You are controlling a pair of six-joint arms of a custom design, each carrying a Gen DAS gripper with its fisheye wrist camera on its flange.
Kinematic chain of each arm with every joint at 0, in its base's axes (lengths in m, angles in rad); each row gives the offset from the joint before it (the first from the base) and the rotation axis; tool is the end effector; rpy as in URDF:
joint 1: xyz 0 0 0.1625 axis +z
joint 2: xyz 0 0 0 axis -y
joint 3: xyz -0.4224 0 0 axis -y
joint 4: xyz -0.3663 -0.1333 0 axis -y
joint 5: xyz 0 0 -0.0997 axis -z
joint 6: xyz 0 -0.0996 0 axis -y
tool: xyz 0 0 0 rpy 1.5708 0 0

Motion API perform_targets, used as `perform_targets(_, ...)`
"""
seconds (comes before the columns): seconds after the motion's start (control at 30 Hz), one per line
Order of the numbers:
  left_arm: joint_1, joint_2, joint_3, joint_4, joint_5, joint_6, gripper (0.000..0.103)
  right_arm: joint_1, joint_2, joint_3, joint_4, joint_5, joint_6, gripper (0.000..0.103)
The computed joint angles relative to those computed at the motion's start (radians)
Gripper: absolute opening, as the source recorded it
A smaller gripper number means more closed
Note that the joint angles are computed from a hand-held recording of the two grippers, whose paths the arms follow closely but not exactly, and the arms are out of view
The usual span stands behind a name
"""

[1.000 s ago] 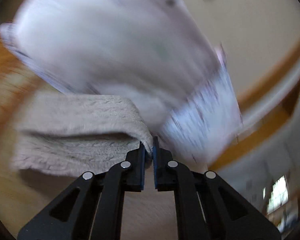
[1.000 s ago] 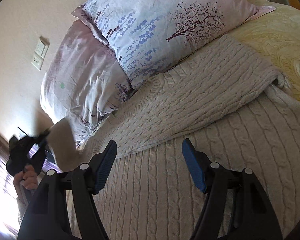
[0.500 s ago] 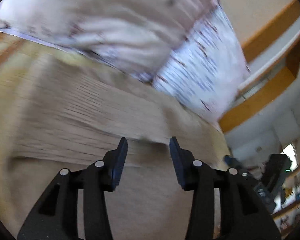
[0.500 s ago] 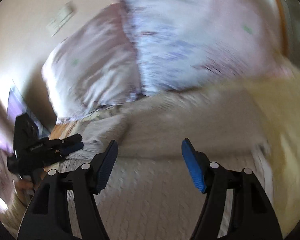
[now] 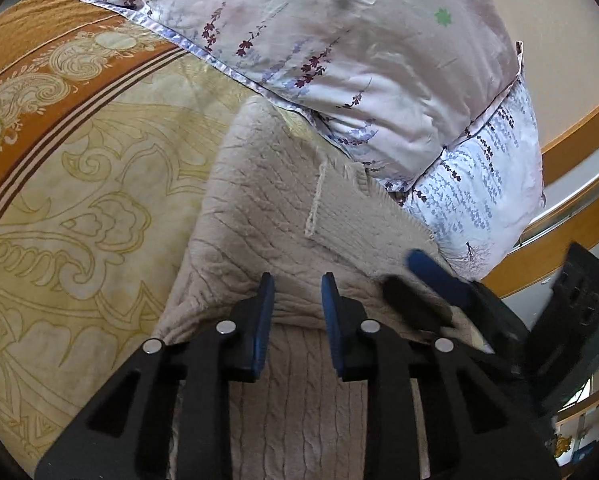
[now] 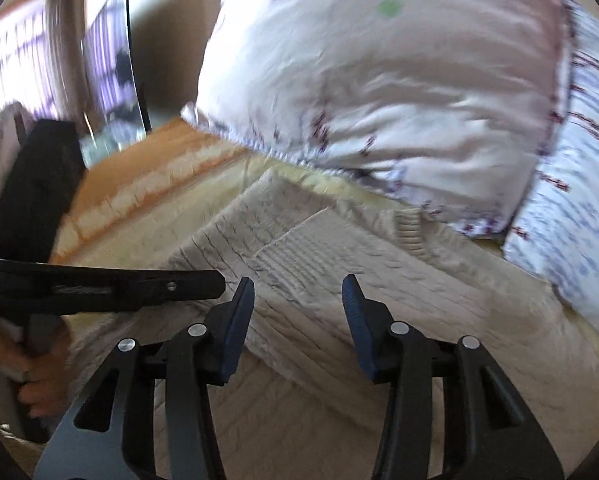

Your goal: Fold small clothes

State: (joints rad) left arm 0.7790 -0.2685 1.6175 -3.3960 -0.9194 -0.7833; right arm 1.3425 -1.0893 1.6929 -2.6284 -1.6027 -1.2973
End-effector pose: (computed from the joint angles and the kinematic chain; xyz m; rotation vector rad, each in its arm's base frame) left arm -0.3000 -0.5683 -0.1075 -0.2165 2.7861 -1.1435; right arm -0.0159 -0.6435 0.2832 1.4038 -2.3915 0.4325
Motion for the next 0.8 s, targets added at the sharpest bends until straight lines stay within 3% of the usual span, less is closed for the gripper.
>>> perform_targets(0.07,-0.001,-0.001,0.007,-0.011,-0.002,0.004,0.025,0.008,0.033,0.014,-0.084,-0.053,-0.02,0.046)
perform_targets(0.1,-0.001,-0.001,0.007,-0.013,-0.003,0.005,0.025,0.006,0.042,0.017,-0.11,-0.066,-0.019,0.041)
perform_targets(0.2,0.001,0.001,0.006,-0.018,-0.008,0.006,0.025,-0.009,0.039,-0.011,-0.065,-0.024,0.043,0.01)
perform_targets(0.23,0.001,0.001,0.006,-0.016,-0.007,0.004,0.025,-0.013,0.036,-0.021,-0.057,-0.011,0.076,0.006)
perform_targets(0.43,-0.003,-0.001,0.003,0.0,0.002,-0.003,0.026,-0.097,-0.032,-0.088,0.001,0.171,0.333,0.005)
perform_targets(0.6,-0.004,0.001,0.0,-0.005,-0.005,0.006,0.033,-0.243,-0.116,-0.141,-0.001,0.326,0.602,0.005)
perform_targets(0.67,-0.004,0.002,-0.004,-0.011,-0.014,0.02,0.041,-0.296,-0.129,-0.179,0.051,0.323,0.657,0.005)
perform_targets(0.77,-0.007,0.005,-0.012,-0.023,-0.037,0.061,0.058,-0.335,-0.116,-0.252,0.119,0.228,0.73,0.009)
perform_targets(0.8,-0.01,0.006,-0.015,-0.022,-0.038,0.069,0.063,-0.347,-0.115,-0.273,0.135,0.227,0.753,0.009)
